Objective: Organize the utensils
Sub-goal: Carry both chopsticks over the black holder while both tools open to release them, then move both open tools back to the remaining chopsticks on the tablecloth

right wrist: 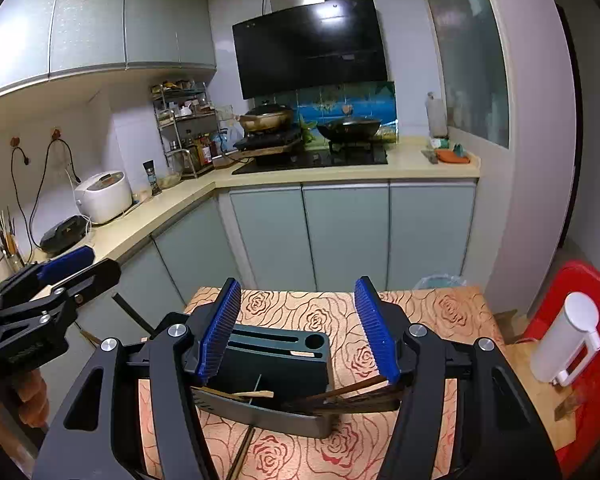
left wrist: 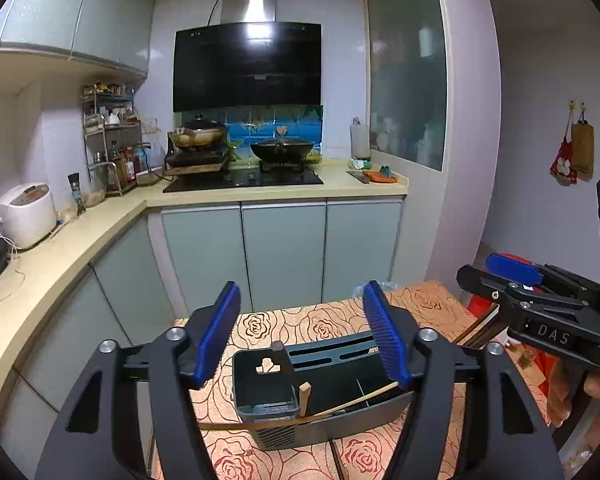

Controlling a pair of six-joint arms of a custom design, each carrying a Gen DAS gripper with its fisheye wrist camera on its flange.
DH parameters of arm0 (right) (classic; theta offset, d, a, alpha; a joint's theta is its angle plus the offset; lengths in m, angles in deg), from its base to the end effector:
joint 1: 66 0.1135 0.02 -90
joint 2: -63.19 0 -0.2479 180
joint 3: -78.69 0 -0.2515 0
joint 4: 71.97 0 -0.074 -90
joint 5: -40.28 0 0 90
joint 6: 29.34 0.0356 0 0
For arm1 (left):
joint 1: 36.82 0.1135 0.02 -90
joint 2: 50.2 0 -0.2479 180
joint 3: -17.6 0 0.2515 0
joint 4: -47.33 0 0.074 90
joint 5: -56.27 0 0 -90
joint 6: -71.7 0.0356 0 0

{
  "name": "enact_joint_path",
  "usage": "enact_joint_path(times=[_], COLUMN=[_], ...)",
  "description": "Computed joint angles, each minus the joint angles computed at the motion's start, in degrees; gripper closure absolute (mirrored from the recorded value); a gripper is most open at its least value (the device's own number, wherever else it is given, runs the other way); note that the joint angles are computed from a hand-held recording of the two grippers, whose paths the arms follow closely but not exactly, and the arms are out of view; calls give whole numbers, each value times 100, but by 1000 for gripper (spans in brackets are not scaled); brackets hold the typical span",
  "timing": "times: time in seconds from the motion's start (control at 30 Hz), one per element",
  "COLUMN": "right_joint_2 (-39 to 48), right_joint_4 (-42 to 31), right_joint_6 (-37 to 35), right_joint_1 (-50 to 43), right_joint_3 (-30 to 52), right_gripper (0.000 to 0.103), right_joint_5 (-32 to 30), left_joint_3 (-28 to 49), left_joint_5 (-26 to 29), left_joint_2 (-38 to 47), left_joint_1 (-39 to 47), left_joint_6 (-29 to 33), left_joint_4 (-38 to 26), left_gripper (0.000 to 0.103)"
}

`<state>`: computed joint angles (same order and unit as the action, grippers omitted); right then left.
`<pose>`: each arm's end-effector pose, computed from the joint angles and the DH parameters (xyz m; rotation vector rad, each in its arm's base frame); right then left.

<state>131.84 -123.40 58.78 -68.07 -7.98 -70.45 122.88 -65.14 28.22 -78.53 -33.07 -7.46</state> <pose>0.2544 0.0034 0.4011 -0.2228 2.0079 0.3244 0.2265 -0.1770 0.4211 0.1337 1.9782 -0.0723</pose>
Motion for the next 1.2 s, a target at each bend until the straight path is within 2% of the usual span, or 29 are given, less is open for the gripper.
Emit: enact_joint_path(times=[0.13,0.43,0.73,0.9,1.2], right_joint_2=[-256,-952,-1913,-2458,-3548], right_joint_4=[18,25,27,51,-35], right_joint_6=[-218,-478,-760,-876,-1151], right_joint_1=[-119,-733,-1470,-1476,-1411], right_joint_3=[-153,-798,-2016,-2808,-4019], right_gripper=[46,46,45,45,43], right_joint_5=[-27,-572,-1171,-1111,-775], left_joint_3=[-250,-1370,-2706,-3503,-4404], left_joint_5=[-97,-219,-470,-784,-918], left_joint_2=[-291,-1199,-1941,-2246,-2439], left_joint_1=[-149,-464,-713,-1039,-1436], left_joint_6=[-23,-313,-844,-1294,-2388], left_joint_4=[12,187,228,248,61], left_gripper=[30,29,29,29,29])
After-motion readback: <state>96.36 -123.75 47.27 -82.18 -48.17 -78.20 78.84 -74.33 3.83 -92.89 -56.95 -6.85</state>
